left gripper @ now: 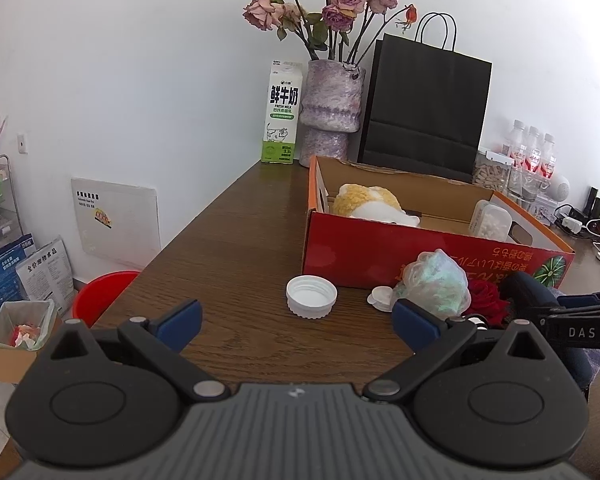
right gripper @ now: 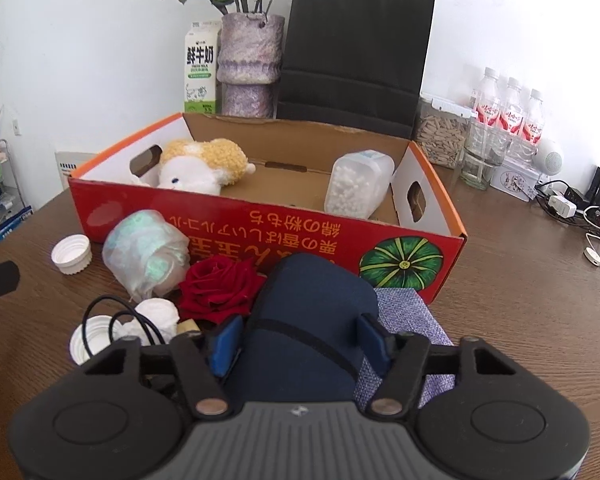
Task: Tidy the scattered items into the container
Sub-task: 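Close the right gripper on the navy pouch, then lift the navy pouch with the right gripper while the left grasps the black cable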
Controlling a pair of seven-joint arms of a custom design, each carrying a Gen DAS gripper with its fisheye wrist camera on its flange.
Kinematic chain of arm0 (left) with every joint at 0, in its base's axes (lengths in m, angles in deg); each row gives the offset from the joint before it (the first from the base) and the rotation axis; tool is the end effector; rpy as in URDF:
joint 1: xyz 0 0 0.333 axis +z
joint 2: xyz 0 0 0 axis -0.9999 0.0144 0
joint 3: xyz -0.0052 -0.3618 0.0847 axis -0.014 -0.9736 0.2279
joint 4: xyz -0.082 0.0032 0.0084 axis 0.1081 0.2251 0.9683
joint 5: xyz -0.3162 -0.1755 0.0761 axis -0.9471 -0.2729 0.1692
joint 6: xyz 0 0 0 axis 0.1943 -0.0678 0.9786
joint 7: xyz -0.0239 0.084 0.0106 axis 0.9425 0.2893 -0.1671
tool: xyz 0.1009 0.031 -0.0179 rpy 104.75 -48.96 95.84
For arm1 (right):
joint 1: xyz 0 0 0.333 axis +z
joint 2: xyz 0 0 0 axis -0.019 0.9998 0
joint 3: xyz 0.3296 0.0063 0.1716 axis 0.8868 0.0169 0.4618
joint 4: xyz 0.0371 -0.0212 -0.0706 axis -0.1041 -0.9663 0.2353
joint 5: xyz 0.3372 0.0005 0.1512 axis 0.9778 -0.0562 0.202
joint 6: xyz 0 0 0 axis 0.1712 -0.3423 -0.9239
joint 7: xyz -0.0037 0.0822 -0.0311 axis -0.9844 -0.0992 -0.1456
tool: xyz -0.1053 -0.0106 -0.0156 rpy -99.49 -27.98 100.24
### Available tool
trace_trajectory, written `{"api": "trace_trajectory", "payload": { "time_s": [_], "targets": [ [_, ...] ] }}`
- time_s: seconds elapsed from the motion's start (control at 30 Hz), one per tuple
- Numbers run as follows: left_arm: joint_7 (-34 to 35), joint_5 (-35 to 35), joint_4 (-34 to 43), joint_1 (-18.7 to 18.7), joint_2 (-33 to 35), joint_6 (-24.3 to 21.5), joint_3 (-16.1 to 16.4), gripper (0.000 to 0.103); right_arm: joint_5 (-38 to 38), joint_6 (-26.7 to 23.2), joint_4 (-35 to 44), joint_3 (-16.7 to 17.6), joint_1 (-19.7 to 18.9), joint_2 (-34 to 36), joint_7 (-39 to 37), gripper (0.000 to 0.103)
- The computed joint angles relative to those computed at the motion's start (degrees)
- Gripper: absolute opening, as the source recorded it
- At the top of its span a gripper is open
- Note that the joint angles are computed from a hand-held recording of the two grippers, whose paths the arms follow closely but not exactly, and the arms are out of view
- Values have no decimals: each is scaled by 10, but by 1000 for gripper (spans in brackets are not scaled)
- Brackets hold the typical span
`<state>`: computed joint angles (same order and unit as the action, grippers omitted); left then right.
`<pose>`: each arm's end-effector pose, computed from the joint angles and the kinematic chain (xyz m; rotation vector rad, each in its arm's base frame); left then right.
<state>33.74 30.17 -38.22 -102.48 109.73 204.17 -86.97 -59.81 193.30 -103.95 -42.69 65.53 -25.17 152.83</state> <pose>0.6555 -0.2124 0.3921 -1.3912 1.8505 -1.2087 0.6122 0.1533 0.3981 -1.5530 1.9240 -0.9775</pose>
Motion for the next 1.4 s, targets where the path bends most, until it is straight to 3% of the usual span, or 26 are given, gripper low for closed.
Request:
{"api": "trace_trajectory", "payload": {
  "time_s": [0.1, 0.33, 0.37, 0.47, 0.57, 0.7, 0.77, 0.83, 0.87, 0.97, 1.03, 1.17, 1.4],
  "targets": [
    [5, -2, -4, -6, -4, 1, 3, 103, 12, 38, -22, 1, 9, -18, -19, 32],
    [26, -14, -22, -26, -16, 11, 14, 103, 56, 76, -44, 44, -14, -55, -66, 34],
    [30, -19, -26, -29, -18, 14, 16, 103, 61, 82, -46, 55, -24, -62, -72, 37],
    [36, -34, -31, -32, -20, 15, 19, 103, 66, 59, -39, 99, -65, -87, -94, 63],
    [36, -38, -28, -27, -18, 8, 15, 103, 83, 37, -27, 69, -40, -60, -105, 69],
    [34, -33, -27, -19, -16, 4, 10, 103, 75, 14, -9, 50, -35, -34, -79, 71],
    [32, -31, -28, -15, -16, 5, 8, 103, 63, 7, -6, 69, -58, -42, -67, 73],
    [29, -31, -27, -13, -15, 3, 8, 103, 50, 2, -7, 120, -108, -64, -61, 74],
    [28, -32, -27, -14, -14, 1, 9, 103, 43, 15, -12, 135, -122, -67, -59, 73],
    [27, -31, -24, -15, -14, -5, 10, 103, 40, 43, -23, 137, -118, -68, -53, 63],
    [28, -27, -26, -15, -15, -3, 9, 103, 47, 71, -35, 162, -134, -82, -66, 62],
    [34, -17, -23, -19, -16, -3, 5, 103, 78, 121, -58, 160, -118, -94, -96, 62],
    [39, 42, 2, -7, -4, -26, -32, 103, 128, 209, -95, 198, -138, -127, -136, 62]
  ]
}}
